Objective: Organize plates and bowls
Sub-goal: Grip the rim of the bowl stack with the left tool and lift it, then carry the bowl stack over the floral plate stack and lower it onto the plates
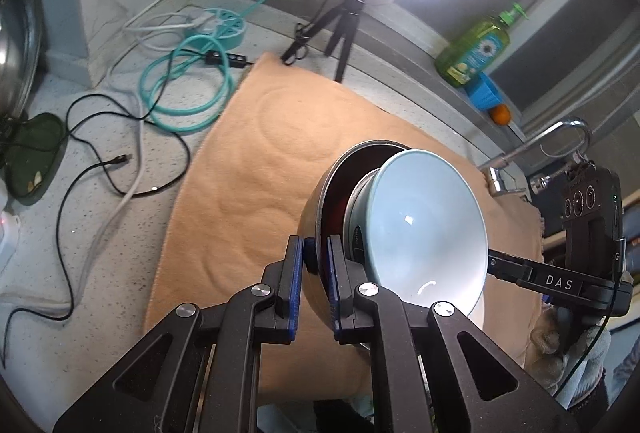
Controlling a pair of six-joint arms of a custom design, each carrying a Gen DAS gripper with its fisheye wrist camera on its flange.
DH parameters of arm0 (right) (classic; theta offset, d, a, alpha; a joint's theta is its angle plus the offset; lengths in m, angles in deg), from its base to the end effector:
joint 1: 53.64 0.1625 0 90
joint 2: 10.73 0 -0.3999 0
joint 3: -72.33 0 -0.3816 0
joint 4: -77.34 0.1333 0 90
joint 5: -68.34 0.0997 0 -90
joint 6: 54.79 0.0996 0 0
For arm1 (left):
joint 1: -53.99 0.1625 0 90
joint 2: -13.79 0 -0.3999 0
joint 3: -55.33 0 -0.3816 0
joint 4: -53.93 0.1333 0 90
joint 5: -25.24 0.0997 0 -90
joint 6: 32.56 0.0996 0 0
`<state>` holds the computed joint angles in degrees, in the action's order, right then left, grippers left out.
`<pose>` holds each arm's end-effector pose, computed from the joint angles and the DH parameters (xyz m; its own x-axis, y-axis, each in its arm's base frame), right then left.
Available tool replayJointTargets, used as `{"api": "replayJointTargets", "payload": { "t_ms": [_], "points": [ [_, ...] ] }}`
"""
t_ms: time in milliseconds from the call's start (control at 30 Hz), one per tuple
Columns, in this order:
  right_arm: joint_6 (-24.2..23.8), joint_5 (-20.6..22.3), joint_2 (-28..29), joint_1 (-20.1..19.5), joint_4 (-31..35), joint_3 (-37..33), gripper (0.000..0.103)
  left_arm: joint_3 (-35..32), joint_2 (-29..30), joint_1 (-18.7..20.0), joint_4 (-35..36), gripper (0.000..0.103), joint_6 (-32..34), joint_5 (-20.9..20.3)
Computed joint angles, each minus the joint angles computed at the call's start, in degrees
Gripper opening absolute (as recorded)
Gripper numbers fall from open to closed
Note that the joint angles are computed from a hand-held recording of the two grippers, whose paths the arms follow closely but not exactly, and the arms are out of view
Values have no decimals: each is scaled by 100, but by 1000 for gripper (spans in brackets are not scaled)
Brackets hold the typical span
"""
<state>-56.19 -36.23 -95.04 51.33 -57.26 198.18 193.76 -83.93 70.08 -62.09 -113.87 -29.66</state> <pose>0.2156 -0.3874 0.2164 -0.9319 -0.2605 0.2524 -0.2808 0.9586 -0.0472 -0.2463 -0.2694 0.2058 -0.9318 -0.1401 -0.3347 0.0548 0.8575 -0.5115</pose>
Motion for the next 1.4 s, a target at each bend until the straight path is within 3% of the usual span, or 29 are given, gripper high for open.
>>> {"api": "replayJointTargets", "payload": {
  "t_ms": [267,667,967,1400],
  "points": [
    [-32,-134,-913,-227,306,229,12,-140,695,-69,-863,10,577,-217],
    [-60,-408,-1914,-812,547,571,12,-300,1841,144,-2106,10,1339,-867],
    [-132,-474,-2322,-1198,646,738,12,-429,2269,235,-2360,10,1585,-1176],
    [-203,-471,-2431,-1339,637,843,12,-469,2359,272,-2340,10,1680,-1245]
  ]
}}
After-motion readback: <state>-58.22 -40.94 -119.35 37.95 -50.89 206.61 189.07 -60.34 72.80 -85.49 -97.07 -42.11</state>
